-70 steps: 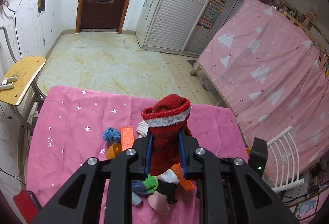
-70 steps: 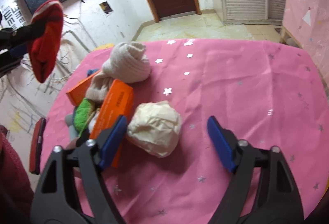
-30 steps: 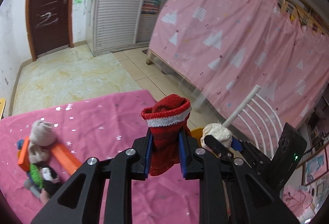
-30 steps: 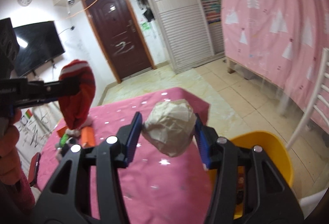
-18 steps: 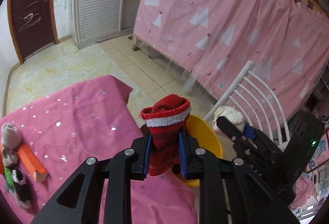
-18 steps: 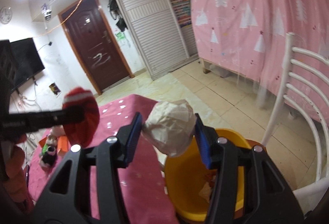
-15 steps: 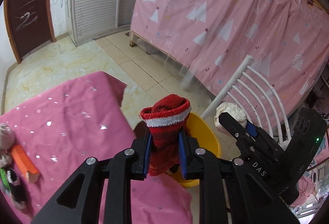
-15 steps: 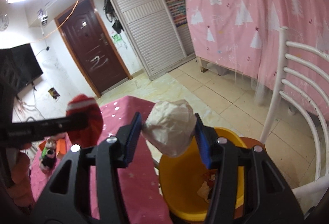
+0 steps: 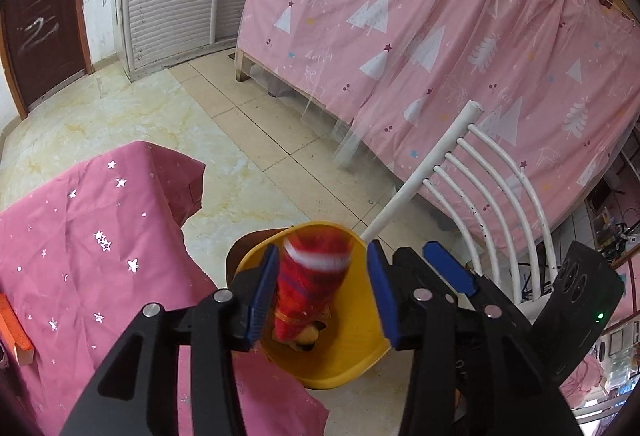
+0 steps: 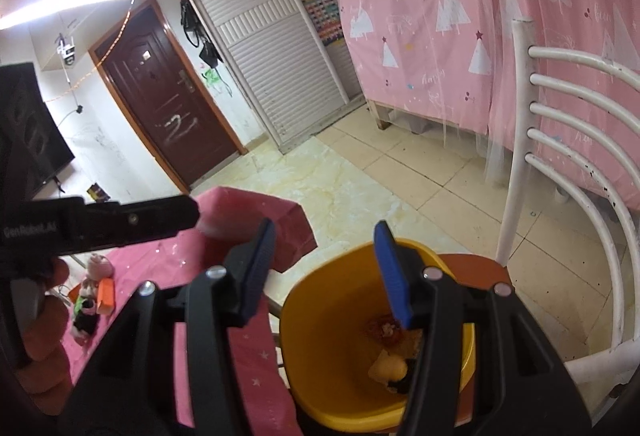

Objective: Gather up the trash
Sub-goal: 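Carry both items to the yellow bin and open both tools to drop them, then move both tools back over the table toward the remaining items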

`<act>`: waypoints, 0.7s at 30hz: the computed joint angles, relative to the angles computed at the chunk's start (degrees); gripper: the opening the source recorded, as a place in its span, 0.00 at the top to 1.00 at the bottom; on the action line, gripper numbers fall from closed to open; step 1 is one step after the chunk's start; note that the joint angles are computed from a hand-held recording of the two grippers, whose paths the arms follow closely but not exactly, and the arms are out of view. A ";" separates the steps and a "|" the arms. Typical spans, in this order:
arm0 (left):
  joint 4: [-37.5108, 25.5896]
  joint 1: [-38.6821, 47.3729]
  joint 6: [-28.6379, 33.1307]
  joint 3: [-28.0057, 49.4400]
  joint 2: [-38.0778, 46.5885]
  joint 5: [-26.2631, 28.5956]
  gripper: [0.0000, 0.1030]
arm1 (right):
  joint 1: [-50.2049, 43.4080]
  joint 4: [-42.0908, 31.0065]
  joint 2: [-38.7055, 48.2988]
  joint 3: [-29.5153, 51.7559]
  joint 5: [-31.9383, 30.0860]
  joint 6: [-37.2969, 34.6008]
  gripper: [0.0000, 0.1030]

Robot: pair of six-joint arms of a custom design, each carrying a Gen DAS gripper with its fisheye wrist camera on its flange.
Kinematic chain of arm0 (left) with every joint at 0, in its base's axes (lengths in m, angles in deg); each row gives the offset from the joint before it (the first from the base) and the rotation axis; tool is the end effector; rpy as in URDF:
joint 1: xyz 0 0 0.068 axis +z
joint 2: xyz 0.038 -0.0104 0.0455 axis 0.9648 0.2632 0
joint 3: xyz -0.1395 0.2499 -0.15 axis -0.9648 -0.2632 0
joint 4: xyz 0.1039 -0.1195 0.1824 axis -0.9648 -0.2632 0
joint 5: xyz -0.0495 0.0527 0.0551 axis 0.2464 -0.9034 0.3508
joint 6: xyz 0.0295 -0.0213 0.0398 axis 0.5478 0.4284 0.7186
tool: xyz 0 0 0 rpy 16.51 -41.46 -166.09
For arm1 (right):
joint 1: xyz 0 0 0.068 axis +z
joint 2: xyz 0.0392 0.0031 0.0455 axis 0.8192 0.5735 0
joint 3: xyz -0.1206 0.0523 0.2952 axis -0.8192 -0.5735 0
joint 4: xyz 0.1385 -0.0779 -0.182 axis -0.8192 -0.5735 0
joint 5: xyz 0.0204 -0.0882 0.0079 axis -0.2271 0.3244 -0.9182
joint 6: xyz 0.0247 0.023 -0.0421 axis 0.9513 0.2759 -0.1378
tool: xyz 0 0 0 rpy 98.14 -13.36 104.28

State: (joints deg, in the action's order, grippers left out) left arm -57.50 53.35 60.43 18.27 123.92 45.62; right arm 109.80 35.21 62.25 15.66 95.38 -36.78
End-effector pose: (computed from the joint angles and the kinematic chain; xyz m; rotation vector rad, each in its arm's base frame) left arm 0.2354 -0.0960 0.1542 0.1372 2.5248 -0.4016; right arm 0.1755 0.2219 0.0605 0.0669 2.1563 0.5400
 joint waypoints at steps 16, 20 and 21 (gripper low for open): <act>-6.53 14.40 7.61 -3.30 -12.85 5.66 0.63 | 5.22 -16.24 -2.64 13.47 -1.93 -1.51 0.42; -8.94 22.90 12.72 -3.91 -16.10 8.34 0.63 | 7.25 -24.31 -2.72 20.52 -2.41 -2.56 0.42; -9.54 25.13 14.02 -3.83 -16.63 9.07 0.63 | 7.68 -25.63 -2.56 21.87 -2.55 -2.71 0.42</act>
